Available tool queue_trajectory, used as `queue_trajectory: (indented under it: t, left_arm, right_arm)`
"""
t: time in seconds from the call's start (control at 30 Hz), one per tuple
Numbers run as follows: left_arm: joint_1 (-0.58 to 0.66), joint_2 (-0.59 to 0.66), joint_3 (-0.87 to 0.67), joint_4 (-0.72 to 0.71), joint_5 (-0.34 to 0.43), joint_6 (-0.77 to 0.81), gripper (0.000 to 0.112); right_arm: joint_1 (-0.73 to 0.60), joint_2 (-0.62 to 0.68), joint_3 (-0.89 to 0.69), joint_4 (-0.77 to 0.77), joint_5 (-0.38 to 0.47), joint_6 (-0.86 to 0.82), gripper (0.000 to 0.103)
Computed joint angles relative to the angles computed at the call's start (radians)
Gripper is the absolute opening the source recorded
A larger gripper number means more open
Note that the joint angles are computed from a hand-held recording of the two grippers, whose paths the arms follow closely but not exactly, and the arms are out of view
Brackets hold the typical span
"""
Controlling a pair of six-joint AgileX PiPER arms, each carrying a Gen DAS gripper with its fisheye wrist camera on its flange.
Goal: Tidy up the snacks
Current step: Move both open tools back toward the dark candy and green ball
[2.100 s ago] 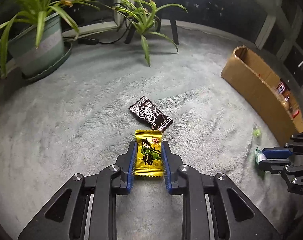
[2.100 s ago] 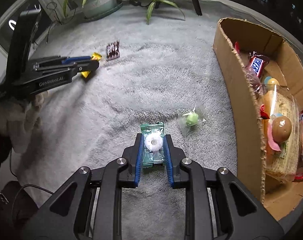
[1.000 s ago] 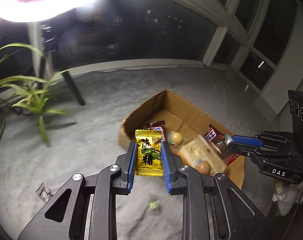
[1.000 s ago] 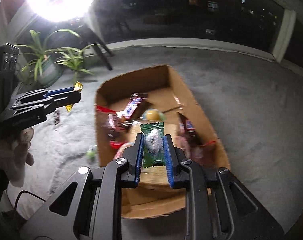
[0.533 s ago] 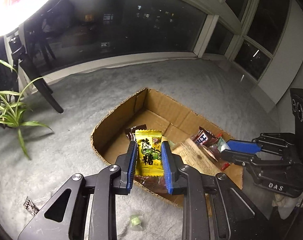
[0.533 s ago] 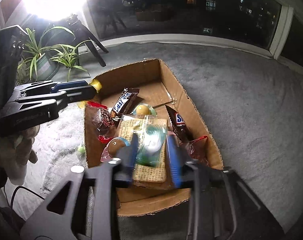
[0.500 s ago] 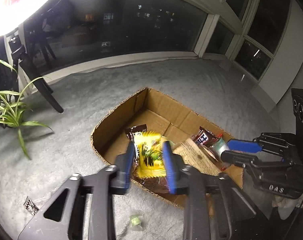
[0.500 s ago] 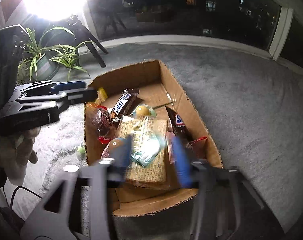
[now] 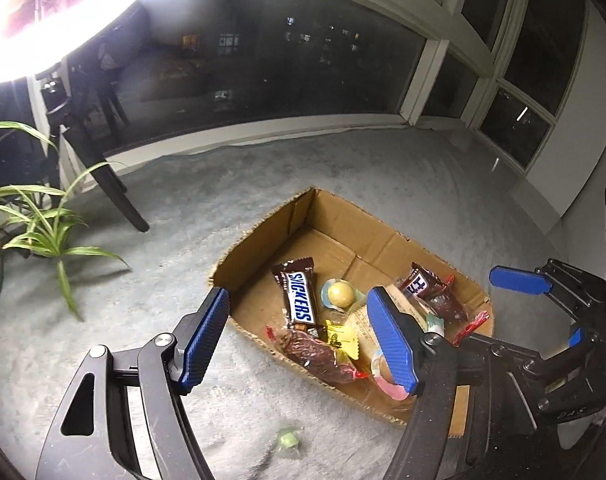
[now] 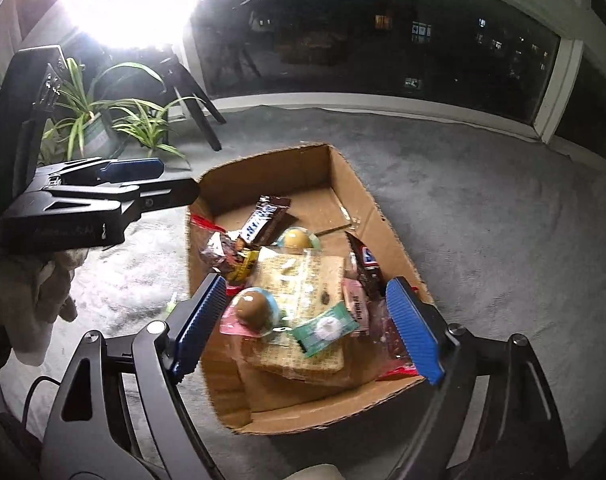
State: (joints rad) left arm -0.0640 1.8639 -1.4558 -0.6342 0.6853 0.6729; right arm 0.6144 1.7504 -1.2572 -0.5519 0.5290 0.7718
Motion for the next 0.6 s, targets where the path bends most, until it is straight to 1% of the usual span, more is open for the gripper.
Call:
queue_trajectory:
  t: [0.13, 0.3, 0.4, 0.47, 0.53, 0.6]
  left_arm:
    - [0.047, -0.022, 0.014, -0.031, 0.015, 0.027, 0.072]
    - [0.131, -0.071, 0.079, -0.077, 0.014, 0.098, 0.072]
    - [0.190, -0.100, 0.137, -0.104, 0.006, 0.157, 0.072]
    - [0.235, -0.119, 0.183, -0.115, -0.004, 0.197, 0.071]
    - [0.281, -0.129, 0.216, -0.131, 0.000, 0.230, 0.071]
    - [0.330, -0.135, 0.246, -0.148, 0.009, 0.261, 0.071]
  right_arm:
    - [0.034, -0.024, 0.008, 0.010, -0.012, 0.006, 0.085]
    - [0.090, -0.060, 0.031, 0.094, -0.087, -0.023, 0.085]
    - [0.137, -0.046, 0.025, 0.125, -0.109, -0.020, 0.085]
    - [0.166, -0.018, 0.017, 0.182, -0.126, -0.042, 0.085]
    - [0.199, 0.023, 0.005, 0.182, -0.133, -0.015, 0.080]
    - [0.212, 0.072, -0.025, 0.230, -0.123, -0.039, 0.064]
